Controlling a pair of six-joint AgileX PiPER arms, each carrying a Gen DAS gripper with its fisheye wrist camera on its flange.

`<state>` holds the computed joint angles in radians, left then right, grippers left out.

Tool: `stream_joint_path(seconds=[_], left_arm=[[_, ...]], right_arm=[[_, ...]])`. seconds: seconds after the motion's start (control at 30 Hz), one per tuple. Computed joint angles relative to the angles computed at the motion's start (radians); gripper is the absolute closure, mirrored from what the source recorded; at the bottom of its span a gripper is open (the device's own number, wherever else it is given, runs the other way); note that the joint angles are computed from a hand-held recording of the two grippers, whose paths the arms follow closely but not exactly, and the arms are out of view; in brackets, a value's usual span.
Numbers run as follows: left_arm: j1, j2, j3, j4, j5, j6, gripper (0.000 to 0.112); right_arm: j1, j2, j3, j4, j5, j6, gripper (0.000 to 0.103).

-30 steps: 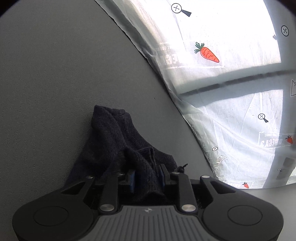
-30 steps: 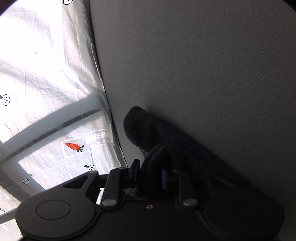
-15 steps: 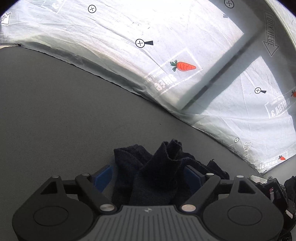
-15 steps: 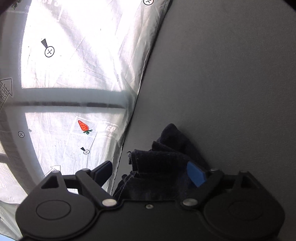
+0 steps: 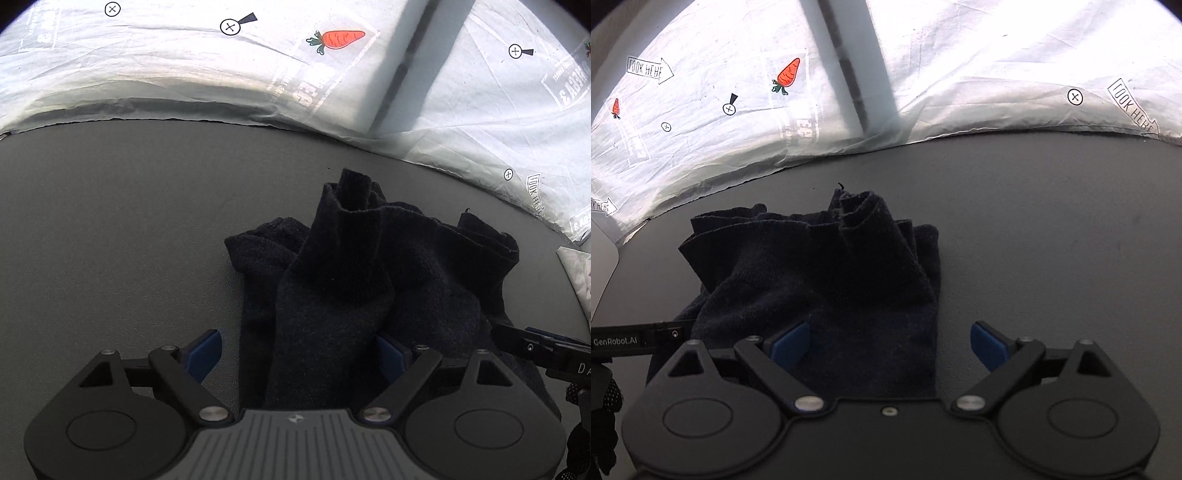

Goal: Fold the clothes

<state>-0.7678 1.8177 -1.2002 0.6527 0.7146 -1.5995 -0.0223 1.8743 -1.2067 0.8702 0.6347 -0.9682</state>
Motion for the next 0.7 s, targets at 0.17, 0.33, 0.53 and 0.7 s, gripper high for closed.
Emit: stream_joint_path(seconds=[0.17, 0.33, 0.53, 0.7], left_arm=[[0.05, 0.004, 0.044, -0.007, -0.086, 0.008, 0.014], [0.112, 0.017, 0.066, -0.038, -0.183, 0.074, 0.01], [0.148, 0.031, 0.074, 0.003, -0.284, 0.14, 0.014], [0.199, -0.008, 0.152, 0.03, -0.465, 0.128, 0.049]], right_arm=[[0.015, 0.071, -0.072, -0.032, 0.02, 0.056, 0.005], [0.041, 0.152, -0.184, -0.097, 0.046, 0.091, 0.004], [0.052, 0.275, -0.376, -0.169, 0.142, 0.141, 0.003], [0.056, 0.304, -0.428, -0.128, 0.176, 0.065, 0.019]])
